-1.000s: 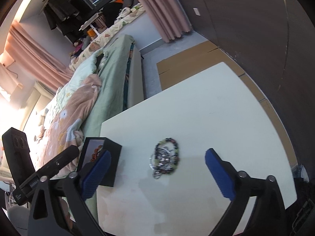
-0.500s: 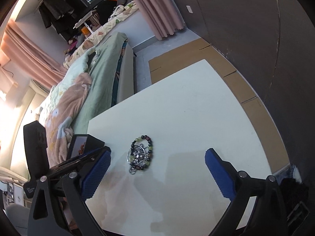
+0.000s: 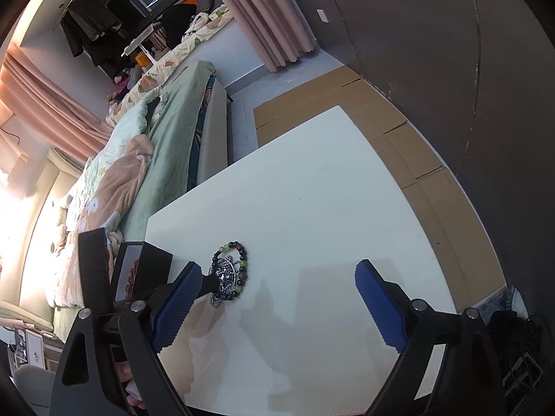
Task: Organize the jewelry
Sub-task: 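Move the left gripper to the green-black bead bracelet and close on it, then lift the green-black bracelet with the left gripper toward the black box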
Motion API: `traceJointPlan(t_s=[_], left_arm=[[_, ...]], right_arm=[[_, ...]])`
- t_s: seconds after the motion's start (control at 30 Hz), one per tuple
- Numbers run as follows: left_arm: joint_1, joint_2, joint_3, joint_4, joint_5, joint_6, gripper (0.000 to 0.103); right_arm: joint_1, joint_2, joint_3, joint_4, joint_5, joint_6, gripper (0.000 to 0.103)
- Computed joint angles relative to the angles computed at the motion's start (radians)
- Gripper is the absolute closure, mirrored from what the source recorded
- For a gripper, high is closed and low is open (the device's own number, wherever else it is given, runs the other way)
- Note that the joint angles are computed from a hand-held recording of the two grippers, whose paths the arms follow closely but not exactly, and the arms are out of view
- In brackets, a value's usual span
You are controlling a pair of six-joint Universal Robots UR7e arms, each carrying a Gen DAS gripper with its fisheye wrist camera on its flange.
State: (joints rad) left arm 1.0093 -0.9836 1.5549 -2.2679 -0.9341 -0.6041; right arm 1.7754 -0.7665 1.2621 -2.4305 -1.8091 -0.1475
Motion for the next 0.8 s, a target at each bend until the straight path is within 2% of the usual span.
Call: traceJointPlan(t_s=[0.07,0.27,0.43,0.57,0.8], left_arm=[[0.001,-0.002,0.002,-0.006,-0.01,0.003,0.095],[-0.019,-0.026,0.033,-0.096,-0.025,0.053,0.095],[-0.035,-0.048,0.053,-0.169,-0.047,0.104,0.095],[-0.046,-0.069,0.069,-0.214,-0.065,0.137,0.095],[-0.052,-0.11,0.096,-0.263,-0.055,0.159,0.095]], right_arm=[[0.0,-0.002,0.001,-0.002,0.003,0.001,0.016],[0.006,0.002,0.001,-0.001,-0.003,-0.002,0.018],[0.009,0.017,-0.009,0.014,-0.008,0.004,0.023],[0.015,0.033,-0.021,0.029,-0.01,0.004,0.029],[0.024,0.065,-0.042,0.06,-0.011,0.009,0.044]])
